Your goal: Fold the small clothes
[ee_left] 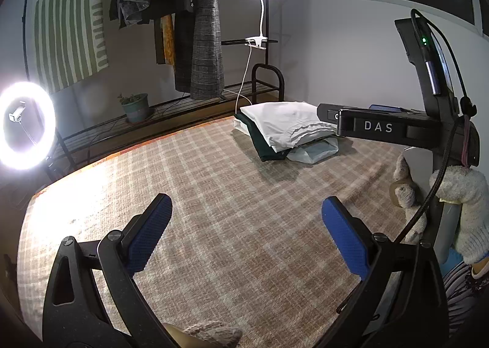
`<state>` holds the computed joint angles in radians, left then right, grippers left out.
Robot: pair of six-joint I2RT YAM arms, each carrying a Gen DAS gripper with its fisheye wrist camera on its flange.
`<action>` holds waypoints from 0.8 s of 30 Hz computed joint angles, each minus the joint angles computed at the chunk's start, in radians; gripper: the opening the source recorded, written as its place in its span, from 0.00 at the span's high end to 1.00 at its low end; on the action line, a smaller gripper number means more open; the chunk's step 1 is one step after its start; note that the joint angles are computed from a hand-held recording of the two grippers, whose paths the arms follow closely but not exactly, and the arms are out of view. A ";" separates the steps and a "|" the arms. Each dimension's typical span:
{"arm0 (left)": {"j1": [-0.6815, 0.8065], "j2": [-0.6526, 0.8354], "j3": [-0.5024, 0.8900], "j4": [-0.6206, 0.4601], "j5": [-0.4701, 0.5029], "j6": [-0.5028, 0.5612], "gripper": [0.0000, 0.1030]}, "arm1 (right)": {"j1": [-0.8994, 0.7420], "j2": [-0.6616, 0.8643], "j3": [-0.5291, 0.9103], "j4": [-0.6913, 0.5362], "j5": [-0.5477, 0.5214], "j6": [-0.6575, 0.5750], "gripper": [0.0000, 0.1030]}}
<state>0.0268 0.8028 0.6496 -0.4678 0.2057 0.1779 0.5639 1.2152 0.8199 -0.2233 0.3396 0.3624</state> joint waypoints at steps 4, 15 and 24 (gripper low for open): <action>0.003 0.001 0.001 0.000 0.004 0.002 0.03 | 0.008 0.008 0.004 0.001 0.007 -0.001 0.00; 0.001 -0.001 0.002 -0.002 0.002 -0.001 0.02 | 0.022 0.015 0.006 0.003 0.018 0.006 0.00; 0.005 -0.002 0.003 -0.003 0.005 0.001 0.02 | 0.021 0.016 0.007 0.003 0.016 0.004 0.00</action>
<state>0.0314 0.8004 0.6522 -0.4711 0.2108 0.1794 0.5849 1.2309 0.8268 -0.2203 0.3558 0.3668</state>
